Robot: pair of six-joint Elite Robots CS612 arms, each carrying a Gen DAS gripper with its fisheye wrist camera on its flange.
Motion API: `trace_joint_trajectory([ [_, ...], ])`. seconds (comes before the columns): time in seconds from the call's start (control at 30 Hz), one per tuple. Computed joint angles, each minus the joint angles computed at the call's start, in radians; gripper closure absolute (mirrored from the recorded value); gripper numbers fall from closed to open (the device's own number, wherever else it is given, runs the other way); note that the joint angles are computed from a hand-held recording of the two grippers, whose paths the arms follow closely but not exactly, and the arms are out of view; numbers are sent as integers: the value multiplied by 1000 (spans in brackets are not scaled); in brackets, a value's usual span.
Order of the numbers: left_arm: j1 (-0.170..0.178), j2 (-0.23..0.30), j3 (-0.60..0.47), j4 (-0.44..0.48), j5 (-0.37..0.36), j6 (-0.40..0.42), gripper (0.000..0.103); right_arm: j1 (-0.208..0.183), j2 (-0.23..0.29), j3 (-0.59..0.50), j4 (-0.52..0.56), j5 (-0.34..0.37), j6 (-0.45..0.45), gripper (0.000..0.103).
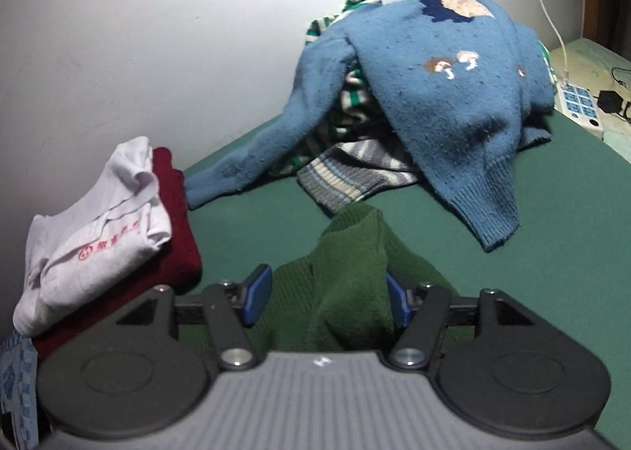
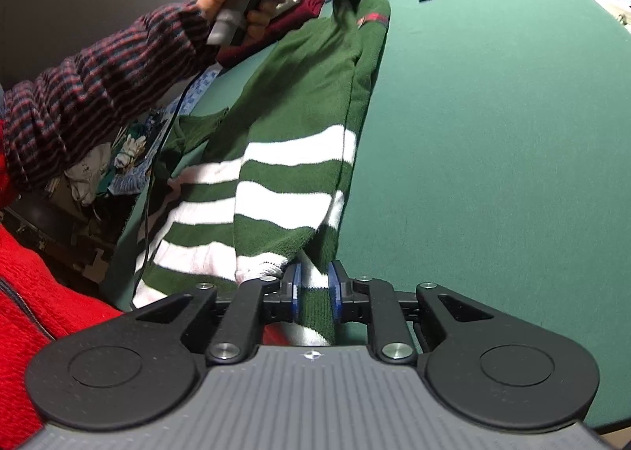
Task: Fold clothes
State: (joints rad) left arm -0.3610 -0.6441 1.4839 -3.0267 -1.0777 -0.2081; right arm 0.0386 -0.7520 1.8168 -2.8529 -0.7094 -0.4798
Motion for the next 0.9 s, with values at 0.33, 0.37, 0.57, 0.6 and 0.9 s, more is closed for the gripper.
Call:
trace_joint_trajectory([
  [0.33, 66, -63, 144, -339, -356, -113, 21, 5, 4, -14, -32, -21, 26, 82],
  [0.37, 63, -62, 144, -329, -342, -109, 27, 6, 7, -19, -49, -19, 37, 82],
  [0.57, 67, -44, 152, -230, -403, -169, 65, 11, 12, -53, -38, 11, 36, 79],
  [0.6, 64, -40, 156, -227, -412, -170, 66, 13, 8, -54, -18, 11, 16, 79],
  [0.9, 18, -71, 250, -303, -396, -106, 64, 15, -19, -38, 108, -26, 18, 64],
])
